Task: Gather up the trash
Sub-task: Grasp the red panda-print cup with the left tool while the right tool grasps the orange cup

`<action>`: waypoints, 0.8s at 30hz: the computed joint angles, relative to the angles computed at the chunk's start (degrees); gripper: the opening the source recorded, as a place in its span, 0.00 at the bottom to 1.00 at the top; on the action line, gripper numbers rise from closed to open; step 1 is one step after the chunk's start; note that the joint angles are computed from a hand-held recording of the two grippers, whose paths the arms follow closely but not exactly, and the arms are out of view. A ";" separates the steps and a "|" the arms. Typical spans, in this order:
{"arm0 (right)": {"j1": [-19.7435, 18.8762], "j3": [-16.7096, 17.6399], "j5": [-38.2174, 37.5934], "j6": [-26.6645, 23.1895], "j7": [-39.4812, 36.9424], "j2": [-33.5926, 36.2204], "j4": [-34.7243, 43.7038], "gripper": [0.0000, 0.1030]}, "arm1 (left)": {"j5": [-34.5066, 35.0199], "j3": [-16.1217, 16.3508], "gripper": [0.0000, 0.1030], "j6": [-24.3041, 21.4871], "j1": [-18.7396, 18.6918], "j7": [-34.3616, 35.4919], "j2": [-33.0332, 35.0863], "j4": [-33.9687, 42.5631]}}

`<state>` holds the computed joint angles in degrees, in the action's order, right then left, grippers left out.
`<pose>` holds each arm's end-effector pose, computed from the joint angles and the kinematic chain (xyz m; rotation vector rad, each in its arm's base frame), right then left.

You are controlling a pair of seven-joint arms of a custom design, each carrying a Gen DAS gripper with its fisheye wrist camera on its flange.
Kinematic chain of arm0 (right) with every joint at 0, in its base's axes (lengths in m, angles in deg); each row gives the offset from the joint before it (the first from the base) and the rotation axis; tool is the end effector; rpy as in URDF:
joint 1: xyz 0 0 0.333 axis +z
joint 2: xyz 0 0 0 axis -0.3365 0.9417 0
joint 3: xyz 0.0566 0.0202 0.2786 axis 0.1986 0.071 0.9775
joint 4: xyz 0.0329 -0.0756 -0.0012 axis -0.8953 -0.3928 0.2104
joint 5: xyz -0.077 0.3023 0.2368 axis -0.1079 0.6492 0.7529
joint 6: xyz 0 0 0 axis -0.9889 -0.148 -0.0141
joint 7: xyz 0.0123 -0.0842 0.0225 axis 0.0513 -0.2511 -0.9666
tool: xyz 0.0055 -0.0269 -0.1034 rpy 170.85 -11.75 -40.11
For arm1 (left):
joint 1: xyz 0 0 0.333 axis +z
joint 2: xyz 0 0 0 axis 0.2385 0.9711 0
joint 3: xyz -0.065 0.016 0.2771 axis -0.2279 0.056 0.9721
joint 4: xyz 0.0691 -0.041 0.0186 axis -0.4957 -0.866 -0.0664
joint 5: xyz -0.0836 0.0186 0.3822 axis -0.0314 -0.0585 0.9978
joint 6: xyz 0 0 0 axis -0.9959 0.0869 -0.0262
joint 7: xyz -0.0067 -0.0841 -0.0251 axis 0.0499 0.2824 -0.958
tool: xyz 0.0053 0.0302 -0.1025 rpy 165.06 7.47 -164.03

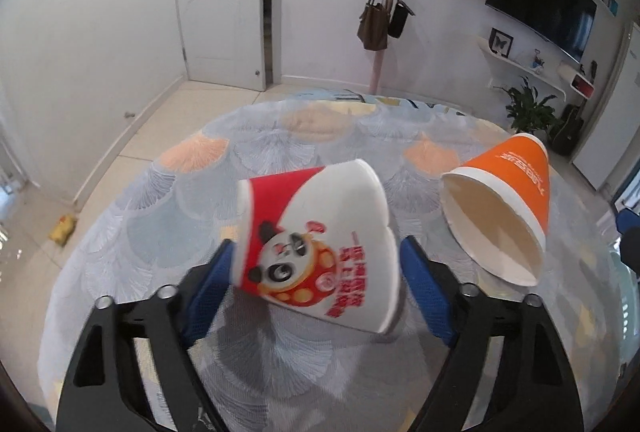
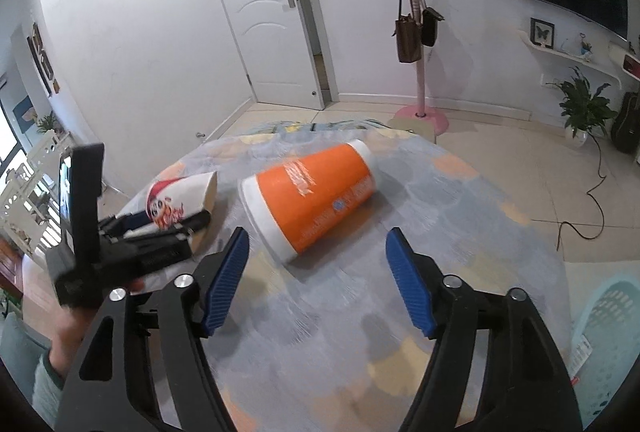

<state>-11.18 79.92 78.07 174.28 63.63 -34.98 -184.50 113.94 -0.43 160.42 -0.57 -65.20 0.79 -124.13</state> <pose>0.4587 0.0031 0.4350 -1.9472 1.2379 -0.2726 0.4205 -0.2707 0.4059 -2.0448 1.4801 -0.6403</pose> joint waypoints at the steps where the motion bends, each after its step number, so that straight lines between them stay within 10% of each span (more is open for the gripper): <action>1: 0.18 0.40 -0.13 -0.20 1.15 0.78 0.63 0.72 | 0.24 0.08 0.74 0.53 0.11 -0.51 -0.23 -0.35; 14: -0.15 4.57 -3.45 -0.87 23.98 17.23 13.55 0.75 | 6.49 -1.47 0.73 3.87 2.13 -10.45 -6.11 -5.22; 24: 1.08 6.57 -2.92 0.84 27.17 21.71 16.92 0.72 | 8.10 -1.84 0.73 4.76 2.66 -11.88 -7.33 -6.37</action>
<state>-10.10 86.49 75.14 175.12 90.79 -13.26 -167.58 122.05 -2.28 165.18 2.09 -77.07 -6.54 -130.50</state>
